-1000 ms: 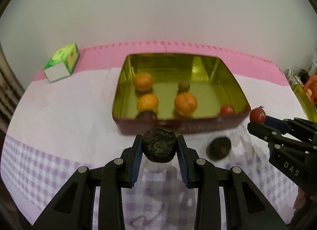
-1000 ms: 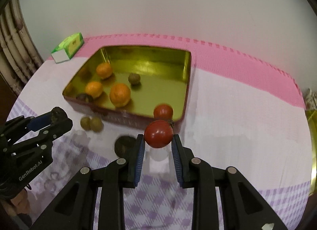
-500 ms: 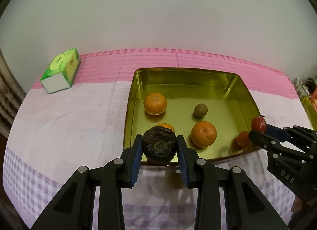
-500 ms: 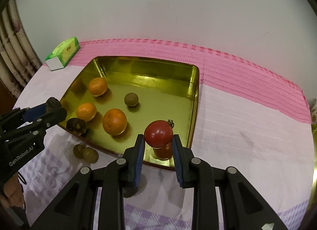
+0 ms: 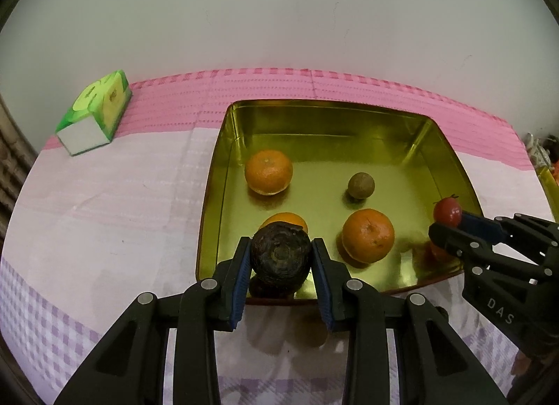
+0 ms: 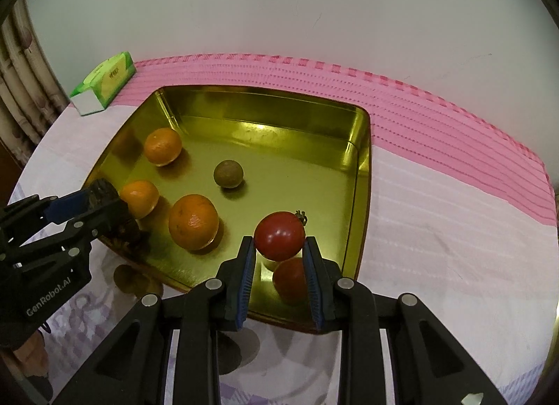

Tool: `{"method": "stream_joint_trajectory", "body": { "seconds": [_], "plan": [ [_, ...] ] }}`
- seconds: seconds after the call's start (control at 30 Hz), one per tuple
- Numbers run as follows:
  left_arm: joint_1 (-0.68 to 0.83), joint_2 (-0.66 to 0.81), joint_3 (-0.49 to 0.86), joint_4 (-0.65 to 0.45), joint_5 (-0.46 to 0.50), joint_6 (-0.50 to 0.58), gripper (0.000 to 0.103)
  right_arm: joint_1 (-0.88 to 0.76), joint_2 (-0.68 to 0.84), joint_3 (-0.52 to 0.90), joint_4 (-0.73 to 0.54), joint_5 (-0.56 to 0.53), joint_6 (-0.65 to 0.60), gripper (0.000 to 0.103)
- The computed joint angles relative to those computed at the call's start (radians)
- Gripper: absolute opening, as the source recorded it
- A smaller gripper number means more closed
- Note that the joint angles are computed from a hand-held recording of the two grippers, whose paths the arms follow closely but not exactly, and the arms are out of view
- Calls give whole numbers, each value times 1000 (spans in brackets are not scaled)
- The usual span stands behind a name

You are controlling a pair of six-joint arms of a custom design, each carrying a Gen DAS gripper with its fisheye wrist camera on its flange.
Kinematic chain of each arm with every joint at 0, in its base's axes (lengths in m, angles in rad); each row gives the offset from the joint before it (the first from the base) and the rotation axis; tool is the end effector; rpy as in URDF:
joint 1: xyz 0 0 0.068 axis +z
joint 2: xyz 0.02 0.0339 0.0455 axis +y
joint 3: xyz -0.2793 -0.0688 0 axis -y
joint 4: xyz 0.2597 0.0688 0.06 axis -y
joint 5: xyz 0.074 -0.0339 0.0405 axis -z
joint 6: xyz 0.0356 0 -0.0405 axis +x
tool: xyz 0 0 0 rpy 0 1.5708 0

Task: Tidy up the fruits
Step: 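Open both tools to drop the tomato and dark dried fruit into the tin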

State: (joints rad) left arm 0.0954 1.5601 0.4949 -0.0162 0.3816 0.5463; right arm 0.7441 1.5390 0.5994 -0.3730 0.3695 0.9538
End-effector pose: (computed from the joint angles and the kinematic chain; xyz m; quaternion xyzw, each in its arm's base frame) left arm 0.2458 0.0102 0.1002 0.2577 0.9182 -0.0996 0.2838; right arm 0.1854 0.1532 0.1148 0.1255 0.9670 -0.0254 0.2204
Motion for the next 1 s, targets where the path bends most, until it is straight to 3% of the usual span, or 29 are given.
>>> {"method": "stream_joint_trajectory", "body": {
  "seconds": [0.53, 1.0],
  "plan": [
    [-52, 52, 1, 50, -59, -40, 35, -13, 22, -8, 21, -8, -19, 28],
    [2, -106, -58, -31, -21, 7, 36, 67, -39, 9, -57, 30, 63, 30]
  ]
}}
